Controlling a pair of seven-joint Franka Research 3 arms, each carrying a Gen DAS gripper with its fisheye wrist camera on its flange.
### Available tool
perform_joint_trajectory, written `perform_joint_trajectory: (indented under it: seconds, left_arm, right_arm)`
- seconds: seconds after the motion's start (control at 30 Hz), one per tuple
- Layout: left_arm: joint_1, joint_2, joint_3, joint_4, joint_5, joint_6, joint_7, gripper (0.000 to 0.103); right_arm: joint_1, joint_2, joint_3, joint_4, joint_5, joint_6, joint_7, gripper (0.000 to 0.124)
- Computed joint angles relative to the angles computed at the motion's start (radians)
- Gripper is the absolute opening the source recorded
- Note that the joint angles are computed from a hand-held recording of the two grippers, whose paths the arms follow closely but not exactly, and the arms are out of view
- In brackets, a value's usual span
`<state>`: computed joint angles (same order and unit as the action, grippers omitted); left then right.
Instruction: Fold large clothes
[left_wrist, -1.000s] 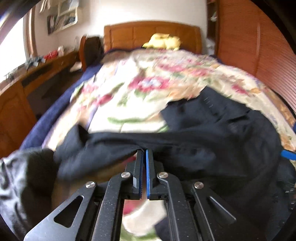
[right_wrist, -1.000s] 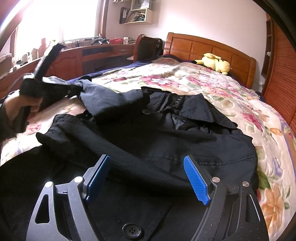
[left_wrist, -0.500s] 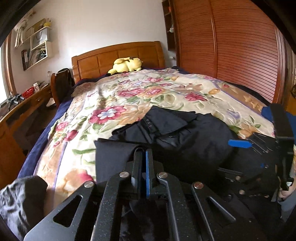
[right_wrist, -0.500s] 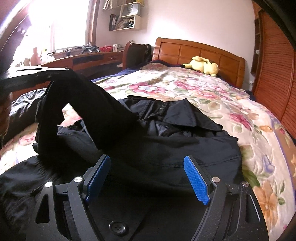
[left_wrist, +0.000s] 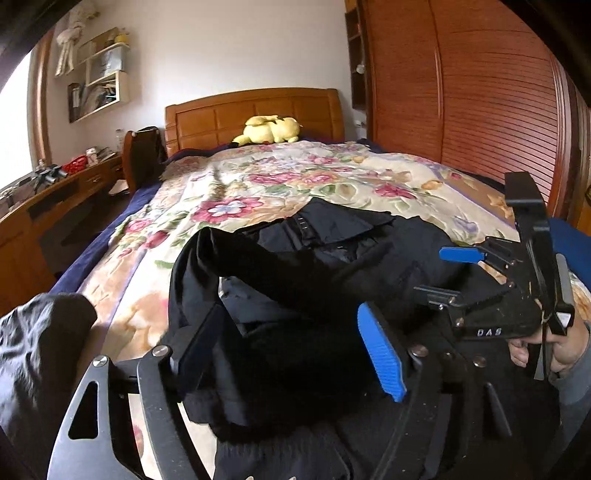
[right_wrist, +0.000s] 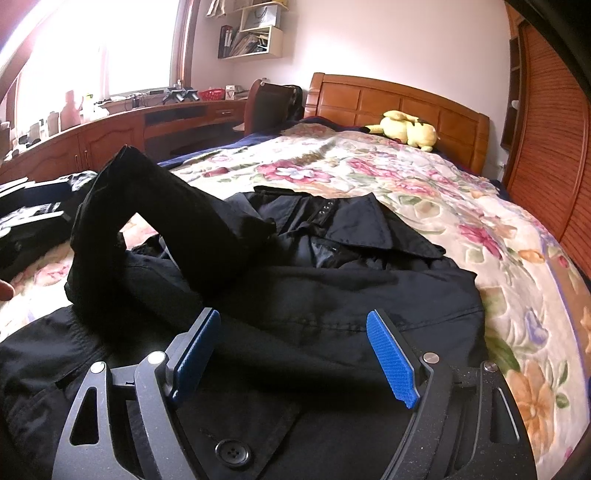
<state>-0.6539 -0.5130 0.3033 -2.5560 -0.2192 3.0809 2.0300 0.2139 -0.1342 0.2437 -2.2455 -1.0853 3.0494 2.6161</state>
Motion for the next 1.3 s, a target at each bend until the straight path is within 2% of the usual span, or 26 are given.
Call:
perform_joint_trajectory:
  seconds: [0.07, 0.1, 0.3, 0.5, 0.6, 0.67, 0.83, 0.97, 1.07, 1.2, 1.3]
  left_arm:
    - [0.043, 0.000, -0.033, -0.019, 0.014, 0.022, -0.022, 0.077]
    - [0.047, -0.002, -0.031, -0.028, 0.018, 0.035, -0.030, 0.077]
    - [0.038, -0.023, 0.025, -0.072, 0.056, 0.079, -0.080, 0.077]
    - [0.083, -0.035, 0.050, -0.101, 0.137, 0.136, -0.125, 0.077]
    - [0.033, -0.058, 0.144, -0.103, 0.165, 0.118, -0.127, 0.077]
    - [0.030, -0.053, 0.167, -0.094, 0.175, 0.102, -0.126, 0.077]
    - [0.094, -0.034, 0.145, -0.099, 0.204, 0.111, -0.119, 0.077]
    - [0.067, -0.059, 0.197, -0.106, 0.201, 0.094, -0.097, 0.077]
    - [0.085, -0.067, 0.200, -0.117, 0.202, 0.103, -0.080, 0.077]
    - [0.074, -0.078, 0.237, -0.120, 0.199, 0.097, -0.055, 0.077]
    - [0.047, -0.076, 0.275, -0.108, 0.177, 0.090, -0.046, 0.077]
  right_arm:
    - [0.000, 0.002, 0.001, 0.003, -0.006, -0.003, -0.001, 0.083]
    - [0.001, 0.003, 0.000, 0.004, -0.009, -0.005, 0.000, 0.083]
    - [0.007, 0.008, -0.008, 0.005, -0.003, 0.006, -0.012, 0.083]
    - [0.010, 0.010, 0.000, 0.013, -0.008, -0.002, -0.015, 0.083]
    - [0.031, 0.016, -0.006, 0.021, 0.039, -0.011, -0.045, 0.083]
    - [0.058, 0.028, -0.011, 0.039, 0.117, -0.029, -0.117, 0.083]
    - [0.131, 0.093, -0.005, 0.172, 0.164, -0.133, -0.228, 0.083]
    - [0.215, 0.206, -0.016, 0.334, 0.268, -0.228, -0.385, 0.083]
    - [0.269, 0.310, -0.021, 0.474, 0.337, -0.321, -0.498, 0.083]
    - [0.327, 0.443, -0.034, 0.653, 0.427, -0.429, -0.624, 0.082]
    - [0.338, 0.518, -0.030, 0.762, 0.545, -0.508, -0.732, 0.055]
